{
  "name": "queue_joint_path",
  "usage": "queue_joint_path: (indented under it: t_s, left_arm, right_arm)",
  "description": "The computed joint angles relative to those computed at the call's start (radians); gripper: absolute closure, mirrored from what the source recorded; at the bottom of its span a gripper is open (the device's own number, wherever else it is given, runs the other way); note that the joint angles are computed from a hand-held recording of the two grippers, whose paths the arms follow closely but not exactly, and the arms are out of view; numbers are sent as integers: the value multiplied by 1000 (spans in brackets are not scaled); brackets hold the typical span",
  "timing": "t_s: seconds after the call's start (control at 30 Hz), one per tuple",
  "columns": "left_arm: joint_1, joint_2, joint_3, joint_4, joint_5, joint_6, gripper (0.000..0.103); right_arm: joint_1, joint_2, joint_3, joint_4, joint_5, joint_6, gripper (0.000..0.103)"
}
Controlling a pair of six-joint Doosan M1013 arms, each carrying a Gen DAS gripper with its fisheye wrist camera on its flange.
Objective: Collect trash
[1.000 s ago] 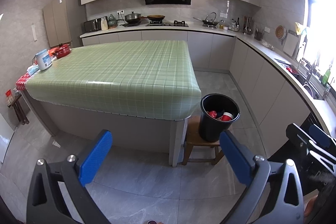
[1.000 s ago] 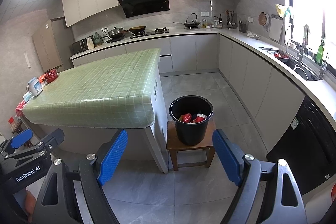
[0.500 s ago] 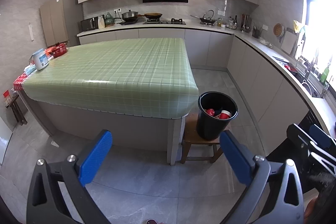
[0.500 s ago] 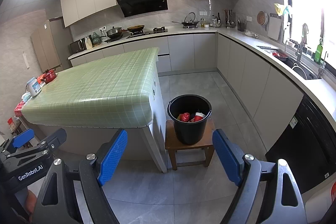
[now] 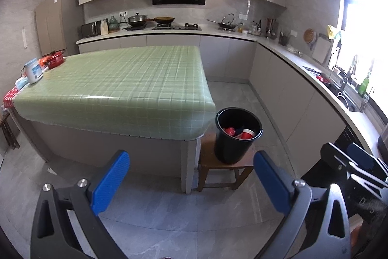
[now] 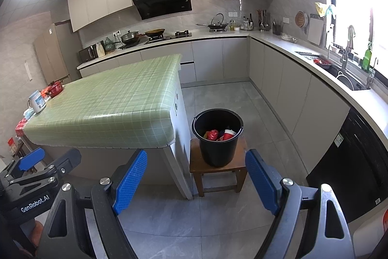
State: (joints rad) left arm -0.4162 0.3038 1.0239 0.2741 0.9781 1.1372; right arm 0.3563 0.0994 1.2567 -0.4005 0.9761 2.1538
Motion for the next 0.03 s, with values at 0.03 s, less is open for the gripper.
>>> queue_joint_path:
  t_s: [0.03]
  left_arm:
    - [0, 5, -8, 0, 10, 2, 0]
  right_arm:
    - [1, 2, -1, 0, 2, 4, 18]
